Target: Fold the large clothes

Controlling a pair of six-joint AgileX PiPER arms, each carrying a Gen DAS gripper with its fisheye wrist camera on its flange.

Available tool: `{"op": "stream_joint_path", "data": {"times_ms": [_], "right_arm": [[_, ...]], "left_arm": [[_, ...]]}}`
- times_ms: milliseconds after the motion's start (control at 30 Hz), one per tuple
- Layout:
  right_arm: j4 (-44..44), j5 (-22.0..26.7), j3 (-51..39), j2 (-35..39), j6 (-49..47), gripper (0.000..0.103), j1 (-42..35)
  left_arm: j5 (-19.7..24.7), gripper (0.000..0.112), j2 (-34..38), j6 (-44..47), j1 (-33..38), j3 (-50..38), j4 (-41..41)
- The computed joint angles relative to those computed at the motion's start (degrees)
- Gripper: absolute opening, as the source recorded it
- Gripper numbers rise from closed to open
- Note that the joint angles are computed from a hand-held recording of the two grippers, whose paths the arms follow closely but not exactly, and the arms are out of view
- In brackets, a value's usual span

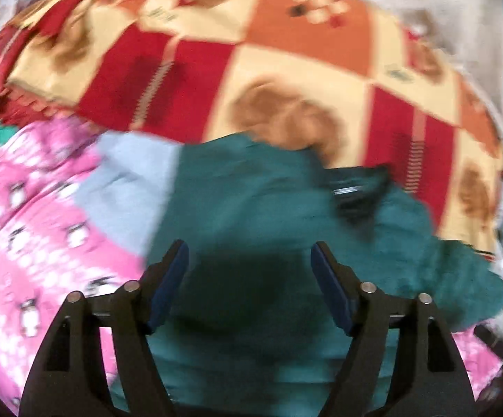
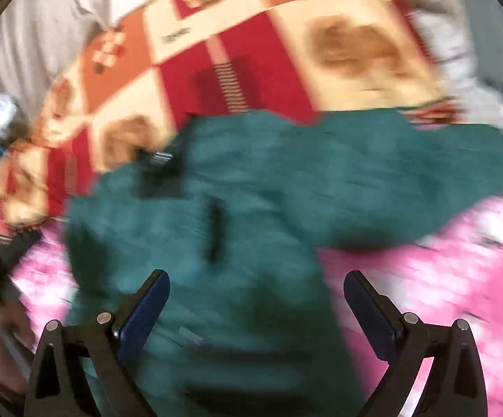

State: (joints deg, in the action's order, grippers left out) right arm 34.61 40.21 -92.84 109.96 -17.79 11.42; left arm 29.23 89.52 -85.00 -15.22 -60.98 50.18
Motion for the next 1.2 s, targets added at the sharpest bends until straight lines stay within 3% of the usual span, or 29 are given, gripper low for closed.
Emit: {"op": "stream_joint_path", "data": {"times_ms": [67,133,200,300,367,400,433,500,533,633,767,967,1067,1167,1200], "right_arm": [[0.89,2.55,-9.99,8.42,2.94,0.096,1.68],[5.56,2.96,-15.47,14.93,1.41,0.084,1.97],[10.26,4.97,-19.03,19.71,-0.98,0.082,1.64],[6.33,10.41,-28.85,26.83,4.02,0.082,2.76],[10.16,16.11,-34.47,31.27,2.69,0.071,2.54],[10.44,18.22,-37.06,32.92,2.55,0.057,2.65],[11.02,18.79,-38.04,33.49,1.71,0.039,2.57],[15.03,17.18,-34.28,31.18,-2.39,0.022,1.62],[15.60,14.36,-30.59,28.44,-4.46,0.020,1.48],[18.35,7.17,-20.24,20.69,-8.59,0.018,-0.48],[11.00,3.19,-14.23,15.85,-3.69,0.018,-3.29],[7.14,10.01,-19.24,20.22,-1.33,0.018,-4.23],[8.70,12.25,-19.65,20.05,-0.88,0.021,-6.22],[12.54,8.23,-13.54,14.89,-5.76,0.030,-7.90],[13.30,5.64,-10.96,12.56,-7.85,0.037,-7.96]], "left_arm": [[0.29,0.074,1.67,4.21,3.94,0.88,-2.75],[-0.12,0.074,3.83,10.02,8.11,0.47,-6.67],[-2.21,0.074,5.96,12.08,11.53,0.15,-8.49],[-4.56,0.074,8.08,11.76,15.86,-0.28,-8.85],[-6.63,0.074,8.34,11.57,17.86,-0.38,-10.34],[-6.97,0.074,8.10,10.32,17.87,-0.40,-9.40],[-7.17,0.074,7.90,8.73,17.76,-0.32,-7.58],[-7.24,0.074,7.26,6.38,17.04,0.23,-4.74],[-7.01,0.074,6.83,5.94,16.57,0.50,-4.18],[-6.23,0.074,5.91,6.39,15.61,0.85,-5.28],[-4.97,0.074,5.28,5.38,13.64,0.91,-5.91],[-7.07,0.074,6.60,3.17,9.35,-1.10,-1.14],[-9.14,0.074,8.28,-2.38,7.65,-2.16,6.13],[-10.93,0.074,10.20,-10.83,7.06,-2.51,15.46],[-11.78,0.074,11.00,-10.88,7.28,-3.09,15.81]]}}
